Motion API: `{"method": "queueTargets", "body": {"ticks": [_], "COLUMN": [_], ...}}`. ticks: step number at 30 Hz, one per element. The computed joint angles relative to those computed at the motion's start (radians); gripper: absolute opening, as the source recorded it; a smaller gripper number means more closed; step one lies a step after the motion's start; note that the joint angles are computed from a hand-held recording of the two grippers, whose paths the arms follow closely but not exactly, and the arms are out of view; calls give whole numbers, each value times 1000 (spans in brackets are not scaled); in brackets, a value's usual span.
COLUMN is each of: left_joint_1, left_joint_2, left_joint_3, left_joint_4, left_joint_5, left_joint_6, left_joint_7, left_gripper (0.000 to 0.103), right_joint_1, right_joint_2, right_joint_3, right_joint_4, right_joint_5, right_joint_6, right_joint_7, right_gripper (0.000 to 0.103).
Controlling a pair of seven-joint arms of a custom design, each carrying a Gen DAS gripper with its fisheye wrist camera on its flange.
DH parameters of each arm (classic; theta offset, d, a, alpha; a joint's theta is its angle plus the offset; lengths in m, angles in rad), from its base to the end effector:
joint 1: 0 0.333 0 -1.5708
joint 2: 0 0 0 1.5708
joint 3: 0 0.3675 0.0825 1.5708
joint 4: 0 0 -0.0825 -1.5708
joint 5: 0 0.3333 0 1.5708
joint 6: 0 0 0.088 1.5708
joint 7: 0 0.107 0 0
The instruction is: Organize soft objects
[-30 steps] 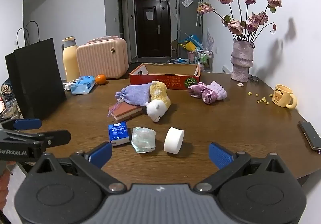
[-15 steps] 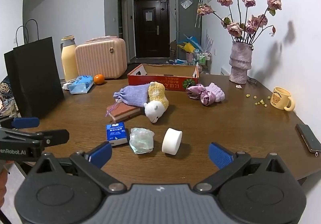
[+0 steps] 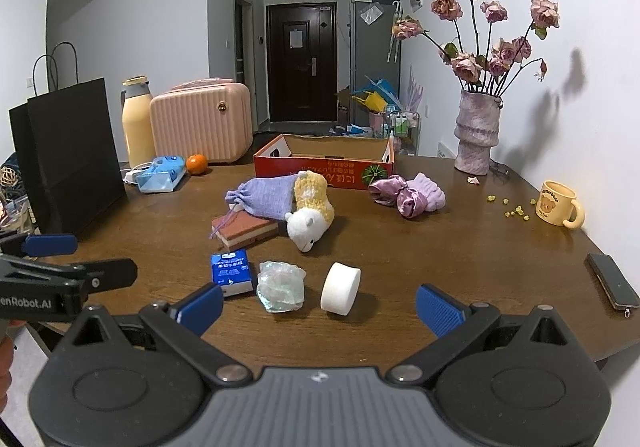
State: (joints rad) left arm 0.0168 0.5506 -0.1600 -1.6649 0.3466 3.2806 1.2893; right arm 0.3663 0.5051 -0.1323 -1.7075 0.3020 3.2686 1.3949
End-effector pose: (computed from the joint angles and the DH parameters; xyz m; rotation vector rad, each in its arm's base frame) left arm 0.7026 -0.1060 0.4954 -1.4752 1.7332 -1.0768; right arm 0.6824 0.1549 0.5057 -1.6567 1.4370 -0.8117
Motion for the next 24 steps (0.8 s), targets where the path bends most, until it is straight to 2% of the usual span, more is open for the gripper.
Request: {"method": "queueTargets", "body": {"ticks": [24], "left_joint_1": [-5], "left_joint_2": [-2], "left_joint_3": [8], "left_joint_4": [6], "left_joint_5": [1], "left_joint_6": [-2], "left_joint_7": [-5], "left_gripper": [103], "right_joint_1": [5], "right_joint_2": [2], "right_joint_3": [-5], "right_joint_4": [4], "right_joint_5": [1], "right_joint_6": [0], "right_joint_7": [-1], "right_gripper": [103]}}
